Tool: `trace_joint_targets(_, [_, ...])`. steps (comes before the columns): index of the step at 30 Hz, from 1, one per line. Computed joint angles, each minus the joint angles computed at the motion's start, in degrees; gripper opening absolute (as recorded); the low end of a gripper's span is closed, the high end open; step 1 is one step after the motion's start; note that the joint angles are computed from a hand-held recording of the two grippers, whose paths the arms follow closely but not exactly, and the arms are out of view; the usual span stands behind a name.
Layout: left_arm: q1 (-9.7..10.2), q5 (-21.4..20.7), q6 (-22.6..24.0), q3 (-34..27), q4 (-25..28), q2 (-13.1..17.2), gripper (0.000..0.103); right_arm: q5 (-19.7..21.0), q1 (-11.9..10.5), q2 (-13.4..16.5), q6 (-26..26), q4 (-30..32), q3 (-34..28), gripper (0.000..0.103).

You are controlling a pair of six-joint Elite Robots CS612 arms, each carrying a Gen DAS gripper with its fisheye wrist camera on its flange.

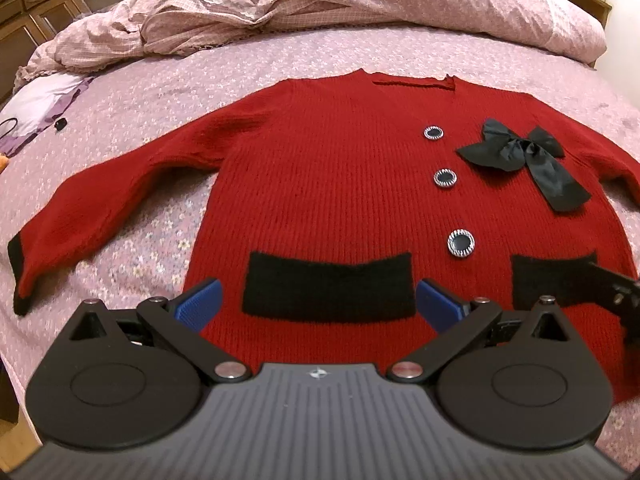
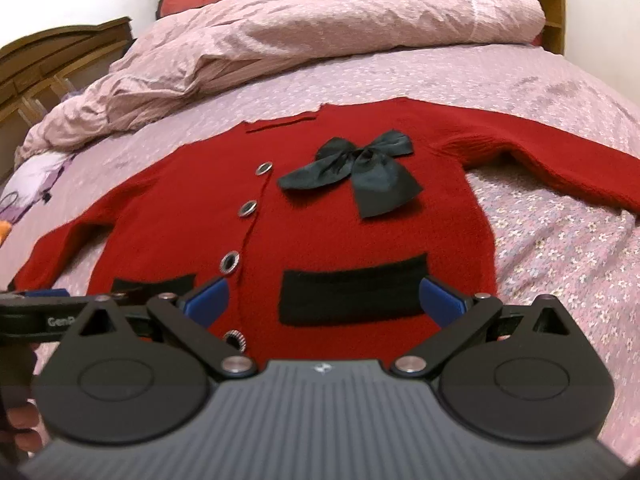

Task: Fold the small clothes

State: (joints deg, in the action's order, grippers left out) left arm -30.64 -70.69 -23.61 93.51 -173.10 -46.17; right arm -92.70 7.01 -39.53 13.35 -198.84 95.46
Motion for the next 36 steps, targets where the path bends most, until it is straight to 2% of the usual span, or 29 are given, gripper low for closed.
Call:
trace_joint_targets(5, [0.35,0.44,1.53,-2.36,2.01,0.91,0.103,0.24,-1.08,-0.11,3.18,2.14,-0.74,0.103])
trace_joint_targets(8, [0.77,-0.67,1.30,-3.91,3.82,1.46,0.103,-0.87,-1.51,0.16,4.27,3.42,-1.68,0.103])
trace_joint_targets(11, [1.00,0.11,1.84,-5.34,4.29,2.34,0.103,-1.80,-2.04,0.44,5.28,4.24,-2.58,0.103])
trace_joint_targets(29, [3.00,-0.66,-0.46,-11.63,10.68,5.84,0.103,-6.88,-6.10,2.45,12.40,6.83,-7.68,0.103])
trace_joint_targets(36, [3.15,-0.83,-0.03,-13.03,12.01,6.85,0.103,-4.28,-8.38,3.52,21.19,9.48,-9.32,0.103])
